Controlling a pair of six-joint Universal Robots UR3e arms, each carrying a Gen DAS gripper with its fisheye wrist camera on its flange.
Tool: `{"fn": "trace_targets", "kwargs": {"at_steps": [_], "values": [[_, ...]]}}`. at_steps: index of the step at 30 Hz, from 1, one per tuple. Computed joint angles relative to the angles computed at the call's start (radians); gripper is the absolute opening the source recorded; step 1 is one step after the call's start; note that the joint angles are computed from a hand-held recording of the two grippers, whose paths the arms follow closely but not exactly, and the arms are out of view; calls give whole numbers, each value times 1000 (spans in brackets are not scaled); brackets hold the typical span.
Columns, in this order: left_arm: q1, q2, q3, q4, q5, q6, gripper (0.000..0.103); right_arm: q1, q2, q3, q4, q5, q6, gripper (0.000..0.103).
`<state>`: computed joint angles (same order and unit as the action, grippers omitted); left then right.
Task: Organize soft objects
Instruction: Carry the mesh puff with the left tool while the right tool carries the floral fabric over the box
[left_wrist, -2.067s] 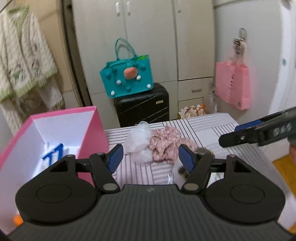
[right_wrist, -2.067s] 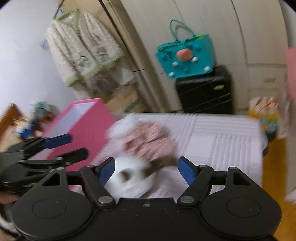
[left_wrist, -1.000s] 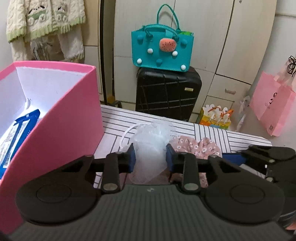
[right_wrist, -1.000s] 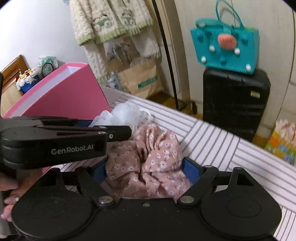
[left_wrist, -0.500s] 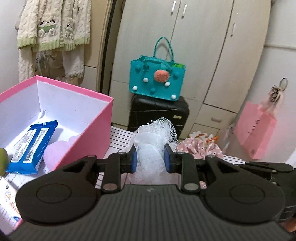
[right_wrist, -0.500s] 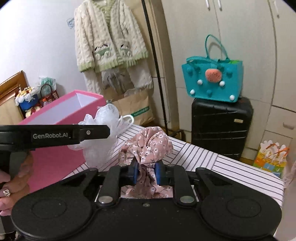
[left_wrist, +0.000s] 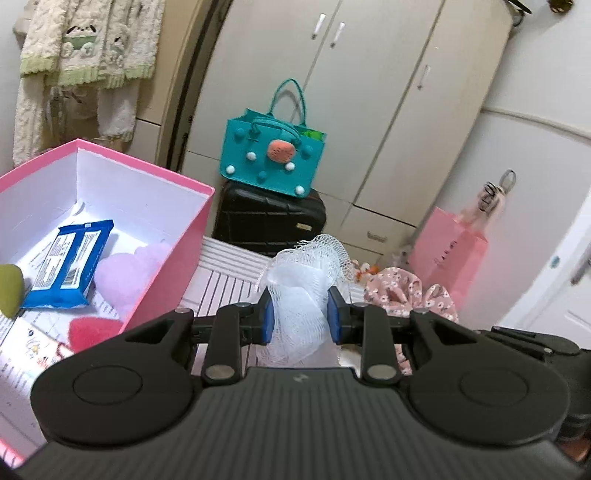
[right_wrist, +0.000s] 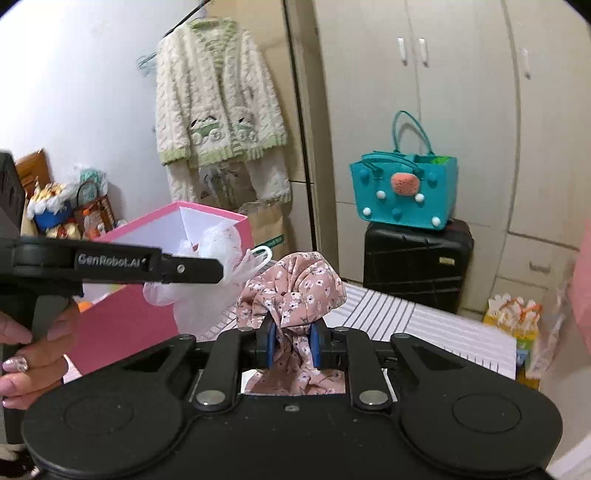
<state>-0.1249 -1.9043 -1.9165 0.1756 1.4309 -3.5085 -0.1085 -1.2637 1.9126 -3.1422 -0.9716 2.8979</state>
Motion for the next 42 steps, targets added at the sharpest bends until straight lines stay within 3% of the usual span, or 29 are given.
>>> {"fn": "trace_targets", "kwargs": {"at_steps": [7, 12, 16, 23, 27, 34, 39, 42], "values": [[112, 175, -229, 10, -215, 103, 27, 27, -186, 209, 0, -43, 76, 21], [236, 327, -331, -170, -451, 236, 27, 18, -308, 315, 110, 1, 98, 22], [285, 445, -398, -288, -516, 345, 27, 45, -394, 368, 176, -16, 108, 22], [425, 727, -443, -720, -620, 631, 27, 94, -506, 360, 376, 6, 72, 22], [492, 849, -424, -958, -647, 756, 27, 155, -465, 282, 450, 10, 60, 22], [802, 1157, -306, -1621, -753, 1152, 27, 279, -384, 109, 494, -6, 91, 22], [1058, 1239, -225, -1900, -872, 1356, 27, 381, -223, -84, 366, -50, 151, 23], [1108, 1193, -223, -1814, -904, 1313, 27, 436, -94, -230, 302, -86, 180, 23]]}}
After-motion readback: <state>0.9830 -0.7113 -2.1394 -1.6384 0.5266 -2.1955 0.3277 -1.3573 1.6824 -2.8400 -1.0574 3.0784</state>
